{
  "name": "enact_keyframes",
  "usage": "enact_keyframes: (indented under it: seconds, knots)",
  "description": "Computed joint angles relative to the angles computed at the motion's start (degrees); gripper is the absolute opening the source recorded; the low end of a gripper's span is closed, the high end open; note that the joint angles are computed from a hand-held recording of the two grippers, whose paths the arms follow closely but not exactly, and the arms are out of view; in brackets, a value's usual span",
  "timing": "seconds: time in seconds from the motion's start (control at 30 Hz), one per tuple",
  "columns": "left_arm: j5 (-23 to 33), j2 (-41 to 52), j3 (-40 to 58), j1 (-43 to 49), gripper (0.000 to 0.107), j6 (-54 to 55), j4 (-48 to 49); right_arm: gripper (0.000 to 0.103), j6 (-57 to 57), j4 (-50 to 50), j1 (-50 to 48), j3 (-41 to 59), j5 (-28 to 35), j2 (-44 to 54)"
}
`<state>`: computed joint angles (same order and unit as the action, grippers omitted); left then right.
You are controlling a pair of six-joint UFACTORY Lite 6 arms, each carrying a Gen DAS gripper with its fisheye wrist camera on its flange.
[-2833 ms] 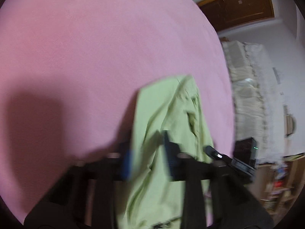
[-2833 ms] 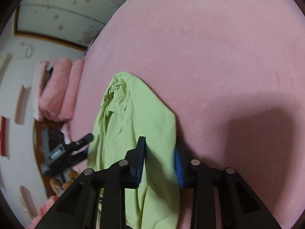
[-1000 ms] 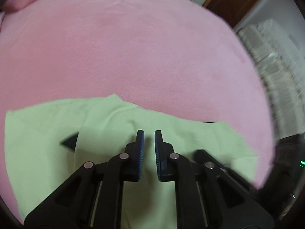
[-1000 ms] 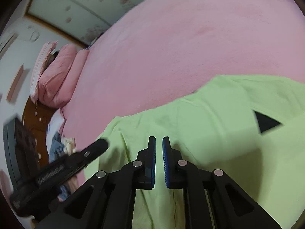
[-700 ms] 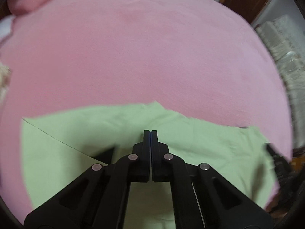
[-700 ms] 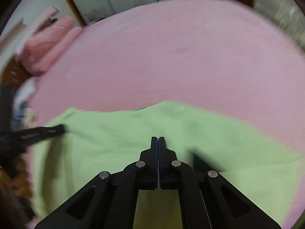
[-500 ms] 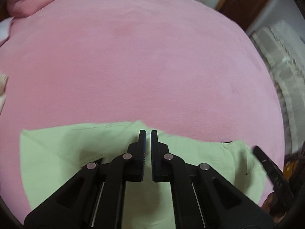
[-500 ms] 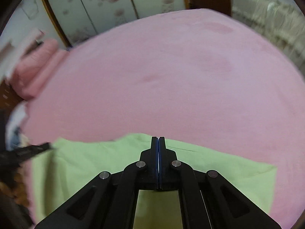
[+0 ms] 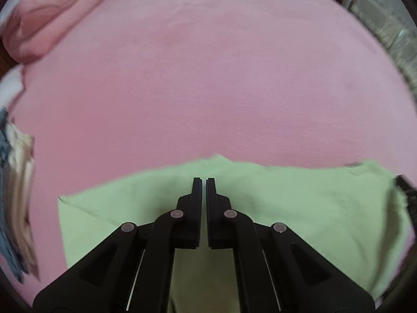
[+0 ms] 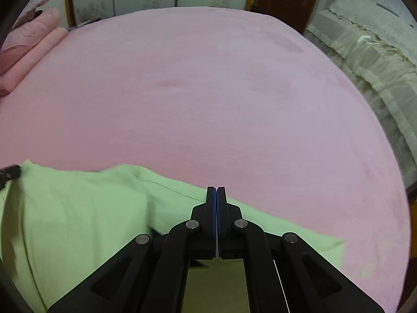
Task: Fold large clothes
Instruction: 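Lay the hood down over the jacket body with both tools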
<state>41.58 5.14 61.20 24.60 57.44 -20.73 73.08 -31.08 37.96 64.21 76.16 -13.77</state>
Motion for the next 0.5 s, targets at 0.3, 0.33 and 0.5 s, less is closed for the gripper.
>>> enact_keyframes:
  seconds: [0.3,0.33,0.5]
  knots:
    - [10.02,-18.84,-20.71,10.3,0.001,6.64,6.05,0.0,12.92,11.91,20.53,0.04,-16.97,-4.46]
    - [9.64,-19.59,-22.02,12.26,0.001,8.15,6.64,0.0,16.3,12.42,24.45,0.24,-17.0,-2.64]
    - [6.2,-18.93,-23.18,19.81,0.001,15.06,8.51,0.0,32.56,11.69,39.56,-8.34,-9.17,-8.51]
